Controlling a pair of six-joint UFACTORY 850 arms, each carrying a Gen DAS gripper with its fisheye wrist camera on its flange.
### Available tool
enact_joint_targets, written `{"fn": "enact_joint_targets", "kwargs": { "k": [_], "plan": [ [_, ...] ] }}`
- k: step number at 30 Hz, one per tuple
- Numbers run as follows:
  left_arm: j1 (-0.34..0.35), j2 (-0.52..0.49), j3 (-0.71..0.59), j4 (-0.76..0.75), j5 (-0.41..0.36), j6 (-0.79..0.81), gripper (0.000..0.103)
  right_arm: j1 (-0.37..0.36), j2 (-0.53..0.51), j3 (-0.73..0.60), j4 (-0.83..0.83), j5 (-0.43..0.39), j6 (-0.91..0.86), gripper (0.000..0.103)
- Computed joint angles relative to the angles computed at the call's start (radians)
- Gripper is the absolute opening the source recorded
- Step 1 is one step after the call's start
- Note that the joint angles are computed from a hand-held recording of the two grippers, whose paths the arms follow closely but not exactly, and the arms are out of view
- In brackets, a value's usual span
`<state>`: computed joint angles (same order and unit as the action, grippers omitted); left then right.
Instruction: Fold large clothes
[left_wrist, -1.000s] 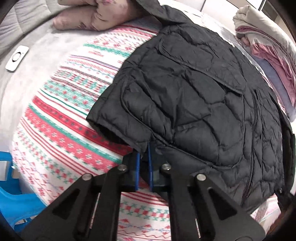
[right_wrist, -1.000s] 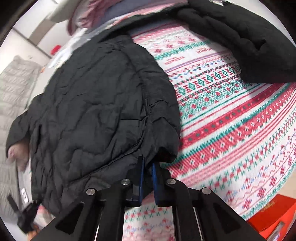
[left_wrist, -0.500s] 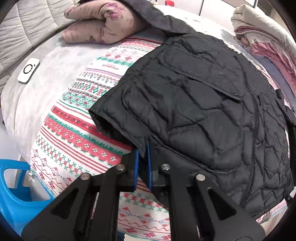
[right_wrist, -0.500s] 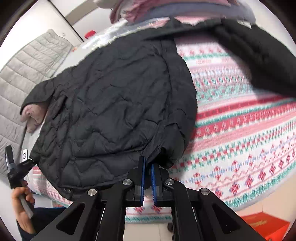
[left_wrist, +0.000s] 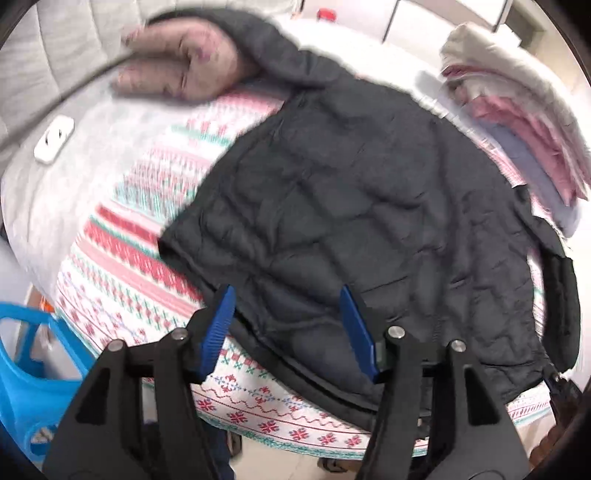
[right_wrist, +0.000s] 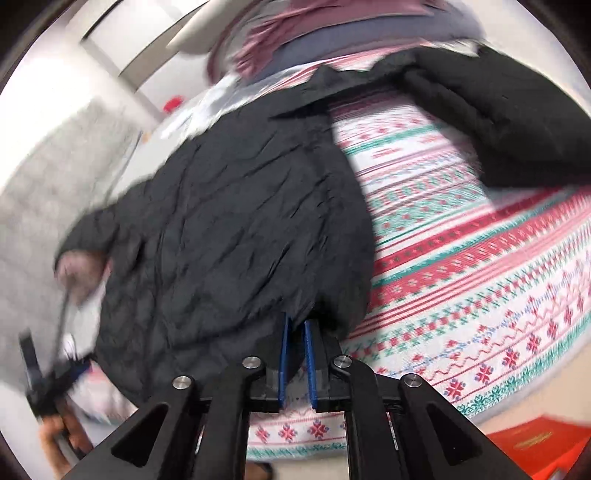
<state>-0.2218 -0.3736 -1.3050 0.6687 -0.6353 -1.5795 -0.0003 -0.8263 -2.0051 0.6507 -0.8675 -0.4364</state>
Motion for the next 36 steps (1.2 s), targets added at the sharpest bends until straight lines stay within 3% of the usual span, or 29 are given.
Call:
{"fn": "enact_joint_targets", "kwargs": {
  "k": [2,6,8,12,14,16,18,19,21,24,26,28,30,32,34,36],
  "plan": [
    [-0.018,0.027,-0.005,0.061,-0.034,-0.027,0.064,-0.005,-0.020,-0.033,0.005,-0.005,0.069,0.010],
    [-0.032,0.088,0.013,0.186,-0.028,-0.142,0.078,0.018,-0.034,-0.054,0.023,0.001,0.104,0.013],
    [-0.032,0.108,0.009,0.230,-0.030,-0.155,0.080,0.033,-0.020,-0.045,0.014,0.025,0.117,0.013],
    [-0.003,0.120,-0.006,0.220,0.012,-0.118,0.081,0.034,0.050,0.030,0.135,0.142,0.074,0.013],
    [0.025,0.114,-0.019,0.194,0.066,-0.106,0.081,0.033,0.056,0.031,0.239,0.180,-0.022,0.015],
    [0.038,0.089,-0.040,0.207,0.085,-0.135,0.082,0.040,0.056,0.053,0.351,0.274,-0.174,0.018],
    [0.054,0.043,-0.072,0.187,0.113,-0.129,0.084,0.051,0.028,0.046,0.323,0.351,-0.162,0.019],
    [0.061,0.016,-0.095,0.143,0.126,-0.094,0.084,0.046,-0.003,0.016,0.306,0.327,-0.104,0.019],
    [0.085,-0.045,-0.152,-0.015,0.159,0.049,0.084,0.015,-0.058,-0.065,0.396,0.201,-0.114,0.019],
    [0.119,-0.113,-0.217,-0.202,0.227,0.191,0.084,-0.006,-0.041,-0.049,0.567,0.185,-0.349,0.019],
    [0.128,-0.151,-0.263,-0.229,0.260,0.194,0.084,-0.021,-0.061,-0.079,0.589,0.116,-0.409,0.021],
    [0.130,-0.208,-0.335,-0.266,0.267,0.234,0.084,-0.037,-0.142,-0.210,0.512,-0.020,-0.301,0.028],
    [0.127,-0.299,-0.440,-0.420,0.246,0.421,0.084,-0.036,-0.253,-0.408,0.306,-0.175,-0.092,0.047],
    [0.122,-0.384,-0.531,-0.541,0.201,0.607,0.084,-0.020,-0.283,-0.471,0.111,-0.283,0.032,0.051],
    [0.115,-0.464,-0.625,-0.550,0.104,0.662,0.084,-0.019,-0.257,-0.461,0.054,-0.279,0.016,0.051],
    [0.117,-0.515,-0.688,-0.585,0.029,0.701,0.084,-0.027,-0.182,-0.346,0.112,-0.173,-0.019,0.051]
  ]
}}
